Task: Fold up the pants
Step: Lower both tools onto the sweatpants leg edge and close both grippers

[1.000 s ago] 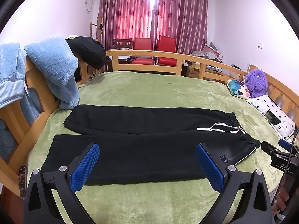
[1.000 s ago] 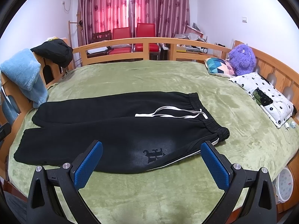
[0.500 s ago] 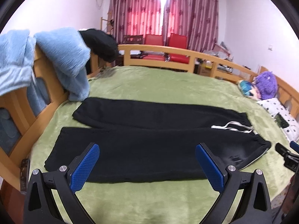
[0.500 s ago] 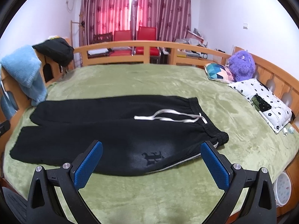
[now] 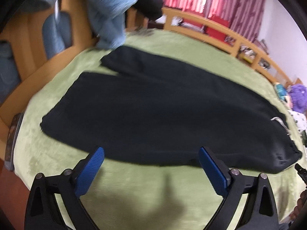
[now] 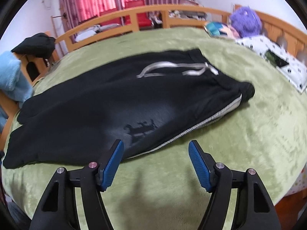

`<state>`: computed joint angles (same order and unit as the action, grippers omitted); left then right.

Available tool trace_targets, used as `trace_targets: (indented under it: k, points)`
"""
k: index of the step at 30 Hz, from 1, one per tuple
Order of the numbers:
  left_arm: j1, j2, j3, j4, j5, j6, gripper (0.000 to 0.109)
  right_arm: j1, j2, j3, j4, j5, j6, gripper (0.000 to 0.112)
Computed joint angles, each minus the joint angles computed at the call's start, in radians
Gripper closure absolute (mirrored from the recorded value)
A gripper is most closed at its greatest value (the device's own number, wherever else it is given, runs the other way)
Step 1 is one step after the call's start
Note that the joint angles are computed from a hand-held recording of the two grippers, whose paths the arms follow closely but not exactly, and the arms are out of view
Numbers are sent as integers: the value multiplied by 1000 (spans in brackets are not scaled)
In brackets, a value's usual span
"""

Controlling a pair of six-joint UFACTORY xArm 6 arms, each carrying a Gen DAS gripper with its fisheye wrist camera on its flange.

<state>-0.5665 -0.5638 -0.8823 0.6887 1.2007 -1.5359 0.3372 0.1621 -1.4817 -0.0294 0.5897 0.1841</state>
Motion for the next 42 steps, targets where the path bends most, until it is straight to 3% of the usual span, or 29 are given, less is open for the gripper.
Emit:
trace_targets:
  k: [6,15,18,21,23,26,28,29,31,34,42]
  points:
    - [65,-74,106,-28,-44,-74,10,-37,115,-89,79,8,-5,42]
    - [220,-147,252,-86,-255,-146,10,-47,281,-277,108,58,17,41]
    - [247,-141,262,-65,-288,-180,10,-56,358,-379,147,121,36,40]
    - [279,-115,255,-66,-318,-184,11,-50,386,-410,113,102,70,40]
    - [291,-91,240,-53,-320,-190,21,-39,399,-426,31,99,116,50]
    - [299,-91,241,-40,-321,-198,47,-32,396,-417,-76,76,171,73]
    - [321,-114,259,-44,-334,-194,83,-43,371,-368,-28,15,162,84]
    - [335,-137,275,-48,-342,-190,90,-48,364,-354,5,3,141,86]
    - [375,-193,320,-90,-413,-142,98,-48,347,-336,19,3,128,92]
    - [376,-269,358,-92,-441,-129,98,-41,303,-287,-24,-10,157,96]
    - [265,-329,321,-38,-307,-125,99,-67,104,-46,-30,-73,165,100]
